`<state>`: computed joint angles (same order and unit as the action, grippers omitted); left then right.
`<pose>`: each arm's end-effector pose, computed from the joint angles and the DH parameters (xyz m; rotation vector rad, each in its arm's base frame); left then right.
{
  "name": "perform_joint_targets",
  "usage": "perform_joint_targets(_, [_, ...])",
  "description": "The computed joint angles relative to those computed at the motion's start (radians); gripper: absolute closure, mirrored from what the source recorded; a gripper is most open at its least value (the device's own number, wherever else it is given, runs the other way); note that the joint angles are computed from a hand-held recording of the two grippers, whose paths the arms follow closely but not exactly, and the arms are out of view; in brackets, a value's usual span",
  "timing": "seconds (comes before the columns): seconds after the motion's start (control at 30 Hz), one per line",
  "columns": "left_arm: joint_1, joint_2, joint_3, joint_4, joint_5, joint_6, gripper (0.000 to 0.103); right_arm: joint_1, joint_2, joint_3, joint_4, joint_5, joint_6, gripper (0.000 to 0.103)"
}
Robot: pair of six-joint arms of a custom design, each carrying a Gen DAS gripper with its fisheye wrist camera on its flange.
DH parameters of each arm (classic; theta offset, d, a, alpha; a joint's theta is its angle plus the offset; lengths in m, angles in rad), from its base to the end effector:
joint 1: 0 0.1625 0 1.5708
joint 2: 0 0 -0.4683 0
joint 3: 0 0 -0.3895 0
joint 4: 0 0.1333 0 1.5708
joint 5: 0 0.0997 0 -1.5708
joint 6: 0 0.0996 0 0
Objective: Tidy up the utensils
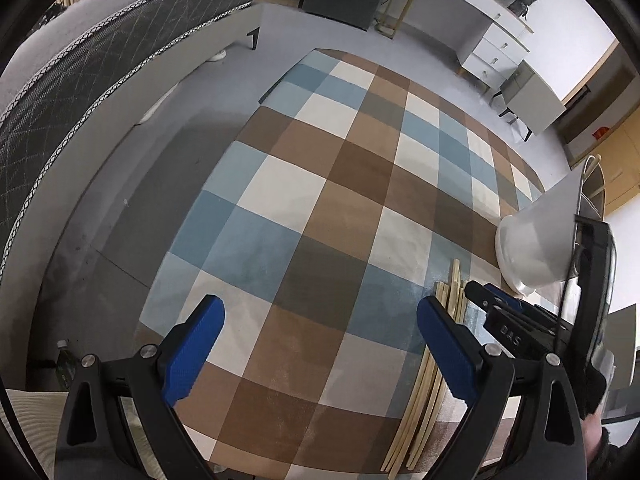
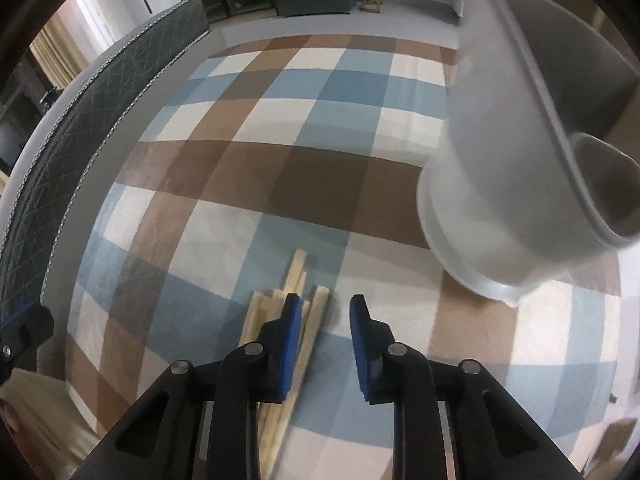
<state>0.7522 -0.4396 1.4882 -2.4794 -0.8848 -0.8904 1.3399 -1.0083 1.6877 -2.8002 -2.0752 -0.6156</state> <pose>-0.3813 -0.6258 -0.0660 -0.0275 2.5324 -0.5654 -0.0735 -0.6847 0.2917 0.2925 -2.4301 0.3696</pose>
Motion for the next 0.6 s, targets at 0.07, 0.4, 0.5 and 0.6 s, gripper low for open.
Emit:
perform_joint_targets(0.07, [0.002, -0.004, 0.003, -0.003, -0.009, 0.0, 0.009, 0.004, 0.012, -0.012, 0.01, -0.023, 0.013, 0.083])
perform_joint_targets(0.4, [0.015, -0.015, 0.003, 0.026, -0.027, -0.017, 0.009, 0.036, 0.052, -0.021, -0.026, -0.119, 0.038, 0.092])
perform_joint_targets(0.5, [0.013, -0.014, 0.004, 0.031, -0.014, -0.011, 0.009, 0.028, 0.038, 0.0, -0.046, -0.087, 0.036, 0.094])
perform_joint_targets(0.6, [0.013, -0.009, -0.001, 0.044, -0.009, -0.007, 0.009, 0.021, 0.009, 0.033, -0.096, -0.037, 0.026, 0.099])
